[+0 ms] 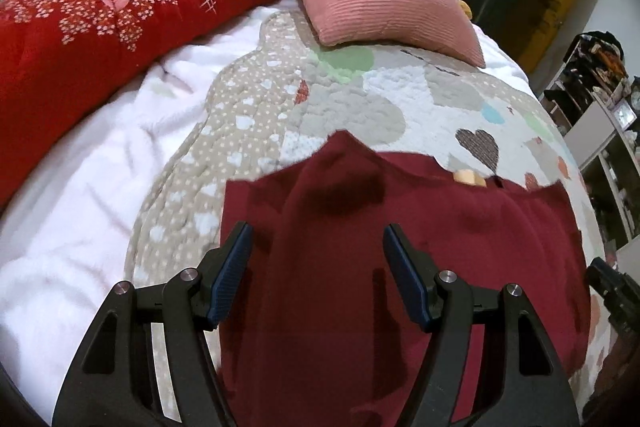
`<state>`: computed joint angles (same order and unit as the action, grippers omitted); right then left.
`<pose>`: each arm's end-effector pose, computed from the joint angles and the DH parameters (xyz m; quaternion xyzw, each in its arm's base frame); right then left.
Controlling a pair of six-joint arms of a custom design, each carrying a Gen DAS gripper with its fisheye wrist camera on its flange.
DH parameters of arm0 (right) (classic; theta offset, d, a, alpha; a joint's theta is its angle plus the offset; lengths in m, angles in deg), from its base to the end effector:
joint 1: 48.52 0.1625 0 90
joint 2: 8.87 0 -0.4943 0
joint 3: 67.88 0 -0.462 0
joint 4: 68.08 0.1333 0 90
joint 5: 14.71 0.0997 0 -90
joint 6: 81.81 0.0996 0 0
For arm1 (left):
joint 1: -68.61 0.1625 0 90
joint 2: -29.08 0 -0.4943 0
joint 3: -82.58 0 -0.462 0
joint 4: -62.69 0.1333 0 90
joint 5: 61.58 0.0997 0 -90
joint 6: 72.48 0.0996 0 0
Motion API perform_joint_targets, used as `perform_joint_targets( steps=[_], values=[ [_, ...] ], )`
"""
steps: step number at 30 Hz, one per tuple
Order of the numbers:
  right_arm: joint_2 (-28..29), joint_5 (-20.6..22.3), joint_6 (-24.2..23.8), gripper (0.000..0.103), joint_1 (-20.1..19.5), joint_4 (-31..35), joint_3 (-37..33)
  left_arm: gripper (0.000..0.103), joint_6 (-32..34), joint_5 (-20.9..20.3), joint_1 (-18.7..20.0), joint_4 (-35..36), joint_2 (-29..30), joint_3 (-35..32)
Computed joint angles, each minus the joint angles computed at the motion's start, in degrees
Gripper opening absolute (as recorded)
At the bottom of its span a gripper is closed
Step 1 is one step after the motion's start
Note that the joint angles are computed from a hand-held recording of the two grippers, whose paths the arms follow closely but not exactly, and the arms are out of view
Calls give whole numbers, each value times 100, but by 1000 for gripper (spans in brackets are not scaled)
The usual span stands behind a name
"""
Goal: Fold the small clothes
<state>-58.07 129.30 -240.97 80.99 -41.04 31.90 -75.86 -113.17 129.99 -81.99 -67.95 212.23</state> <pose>0.3788 -0.3765 0.1012 0.0954 -0.8820 0.3100 0.3420 -0.0444 -0.4888 0.3691 0.1411 0.9183 -0.2627 0.2606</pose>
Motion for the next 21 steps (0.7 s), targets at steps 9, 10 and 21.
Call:
perform_joint_targets(
  steps=[9,10,21],
  values=[
    [264,694,1004,34,-88,596,207,68,-59,275,-358,241,-505,385],
    [150,554,889,34,-169,397,317,68,-92,282,-384,314,-565,412],
    [174,632,1165,35,476,708,372,68,-358,138,-432,906,-1122,614]
  ],
)
